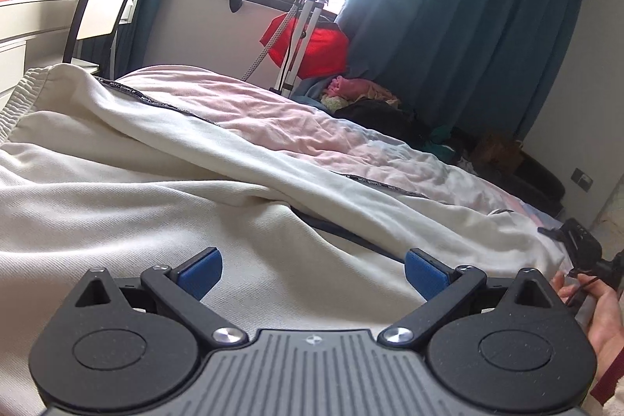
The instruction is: Fold clothes
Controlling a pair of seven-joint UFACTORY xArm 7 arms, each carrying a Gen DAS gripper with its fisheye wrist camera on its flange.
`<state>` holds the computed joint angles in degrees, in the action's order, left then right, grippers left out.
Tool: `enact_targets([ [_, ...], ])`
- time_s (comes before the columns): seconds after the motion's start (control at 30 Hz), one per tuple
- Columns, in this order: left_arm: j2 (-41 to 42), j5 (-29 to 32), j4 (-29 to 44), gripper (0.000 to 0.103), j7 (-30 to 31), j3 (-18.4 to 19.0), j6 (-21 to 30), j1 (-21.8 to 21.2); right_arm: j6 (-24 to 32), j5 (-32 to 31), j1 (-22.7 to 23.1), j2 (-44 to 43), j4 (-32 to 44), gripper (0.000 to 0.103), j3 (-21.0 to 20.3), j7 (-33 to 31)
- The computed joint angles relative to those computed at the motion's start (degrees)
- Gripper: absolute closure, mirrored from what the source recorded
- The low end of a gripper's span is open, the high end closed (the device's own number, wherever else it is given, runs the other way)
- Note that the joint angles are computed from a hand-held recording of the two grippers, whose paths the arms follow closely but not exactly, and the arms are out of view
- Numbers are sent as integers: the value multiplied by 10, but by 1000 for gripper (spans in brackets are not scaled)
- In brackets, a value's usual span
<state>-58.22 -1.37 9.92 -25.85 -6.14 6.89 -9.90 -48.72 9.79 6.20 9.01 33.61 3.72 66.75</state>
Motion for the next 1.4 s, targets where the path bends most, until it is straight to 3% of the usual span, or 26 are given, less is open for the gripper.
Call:
enact_targets([
  [0.07,5,4,-2,2,-1,-10,-6,1,-59,-15,-13,42,16,11,-3,41],
  [0.1,8,7,-3,2,-1,-15,-10,1,-63,-17,-30,59,32,11,6,51],
  [0.17,14,13,-4,2,-2,-25,-18,3,-31,7,-99,82,71,11,70,37],
  [0.2,17,16,-5,2,-3,-30,-22,4,-7,19,-111,91,93,11,76,33],
  [0.27,25,20,-3,2,-11,-43,-33,13,64,115,-63,88,136,11,39,-33],
  [0.3,27,24,-2,2,-19,-57,-40,25,99,175,-3,78,152,18,-14,-93],
  [0.33,27,28,-2,2,-29,-75,-47,41,122,230,57,70,167,43,-71,-153],
  [0.4,29,41,0,2,-34,-90,-64,56,135,298,164,72,200,72,-179,-273],
  [0.43,30,45,0,2,-35,-93,-69,58,146,324,188,68,215,95,-204,-333],
  [0.47,30,48,0,2,-35,-93,-71,56,149,327,188,64,225,95,-207,-373],
  [0.5,30,51,0,2,-35,-94,-73,55,133,314,167,54,216,95,-186,-389],
  [0.57,31,54,0,2,-34,-90,-75,47,95,286,84,35,195,95,-103,-422],
  [0.6,31,54,0,2,-31,-81,-72,35,80,266,66,27,183,95,-89,-427],
  [0.67,24,56,-2,2,-25,-73,-64,21,85,257,46,16,151,95,-80,-431],
  [0.73,0,62,-3,2,-29,-94,-38,33,97,264,20,9,120,95,-62,-440],
  [0.8,-28,73,-3,2,-36,-116,-7,46,136,336,40,10,107,95,-72,-479],
  [0.9,-58,85,1,2,-41,-118,44,39,141,328,8,17,86,95,-41,-447],
  [1.0,-72,82,9,2,-42,-98,82,17,150,342,29,14,89,94,-59,-509],
  [1.1,-72,88,14,2,-43,-98,80,16,190,291,14,-9,77,85,-62,-498],
  [1.17,-71,92,18,2,-43,-100,78,18,236,264,-34,-37,68,63,-27,-503],
  [1.2,-70,93,20,2,-43,-100,76,17,263,285,-33,-54,68,56,-26,-539],
  [1.23,-71,95,21,2,-41,-101,77,17,279,331,-8,-72,68,35,-42,-599],
  [1.27,-74,98,21,2,-40,-104,76,18,274,378,-2,-89,62,21,-34,-659],
  [1.3,-79,101,20,2,-40,-107,76,19,267,423,-17,-110,55,7,-3,-719],
  [1.4,-97,107,15,2,-37,-110,84,15,334,574,-158,-207,40,9,170,-899],
])
